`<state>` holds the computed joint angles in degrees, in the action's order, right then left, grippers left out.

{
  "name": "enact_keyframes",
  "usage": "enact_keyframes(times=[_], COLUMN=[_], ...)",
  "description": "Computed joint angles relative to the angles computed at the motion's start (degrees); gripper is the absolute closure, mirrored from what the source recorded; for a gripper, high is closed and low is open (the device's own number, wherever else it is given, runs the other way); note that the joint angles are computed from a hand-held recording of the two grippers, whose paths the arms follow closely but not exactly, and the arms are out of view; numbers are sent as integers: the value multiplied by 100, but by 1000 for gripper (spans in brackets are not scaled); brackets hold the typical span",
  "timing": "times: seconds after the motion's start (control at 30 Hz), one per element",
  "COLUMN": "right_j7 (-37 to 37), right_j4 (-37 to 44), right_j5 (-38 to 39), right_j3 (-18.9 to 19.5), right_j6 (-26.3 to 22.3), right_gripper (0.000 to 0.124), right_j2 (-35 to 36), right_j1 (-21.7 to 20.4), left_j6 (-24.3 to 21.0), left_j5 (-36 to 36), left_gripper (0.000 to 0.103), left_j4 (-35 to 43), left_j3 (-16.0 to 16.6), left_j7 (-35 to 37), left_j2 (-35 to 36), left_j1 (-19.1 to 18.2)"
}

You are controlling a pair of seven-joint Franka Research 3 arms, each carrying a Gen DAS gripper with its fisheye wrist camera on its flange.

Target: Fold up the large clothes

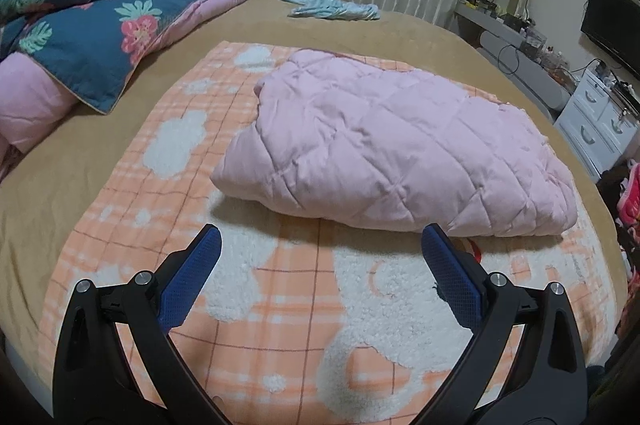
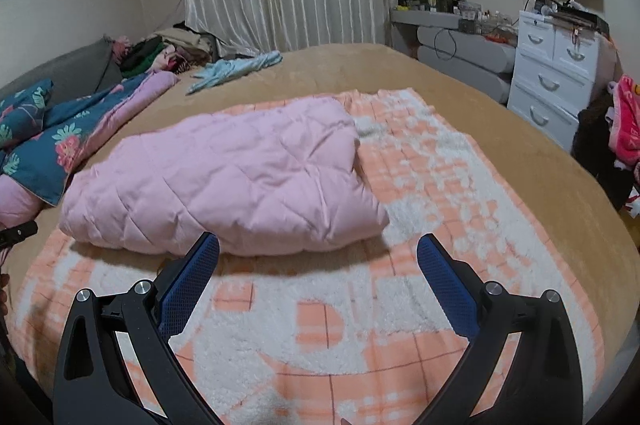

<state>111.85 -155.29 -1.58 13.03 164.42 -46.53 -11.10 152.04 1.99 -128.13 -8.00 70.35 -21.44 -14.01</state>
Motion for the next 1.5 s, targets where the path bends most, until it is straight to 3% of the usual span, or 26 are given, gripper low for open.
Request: enact_keyframes(times=[0.4, 0.5, 0.7, 0.83, 0.9, 1.13, 1.37, 1.5], right_j7=[413, 564, 678, 384, 328, 477, 201, -397], right_j4=[132, 274, 408, 631, 789, 1250, 1531, 1645], right_j5=[56, 19, 376, 1016, 1071, 1020, 1374, 2046], right_j3=[26, -15, -515, -1058, -1024, -927, -1226, -1578], right_j6=[-127, -275, 90, 253, 235, 145, 285, 469], right_gripper=[25, 25, 25, 25, 25, 25, 25, 25], right_j2=[607, 861, 1411, 1843, 2025, 2601, 3035, 3248], right_j1=[13, 1, 405, 931, 899, 762, 1095, 1491], left_j6=[20, 188, 17, 150, 358, 246, 281, 360], left_j5=[7, -936, -1804, -2068, -2101, -2346, -2905, -3405], left_gripper=[9, 9, 9, 9, 9, 9, 8, 8], left_j4=[-42, -51, 307, 504, 546, 954, 1244, 1354], left_j3=[-11, 356, 368, 236, 174, 62, -76, -159], left_j7=[-184, 336, 570, 529, 524, 546, 759, 1052], left_j2=[327, 480, 933, 1164, 1250, 1673, 2027, 2189], left_j1=[80, -274, -167, 9, 69, 228, 392, 482])
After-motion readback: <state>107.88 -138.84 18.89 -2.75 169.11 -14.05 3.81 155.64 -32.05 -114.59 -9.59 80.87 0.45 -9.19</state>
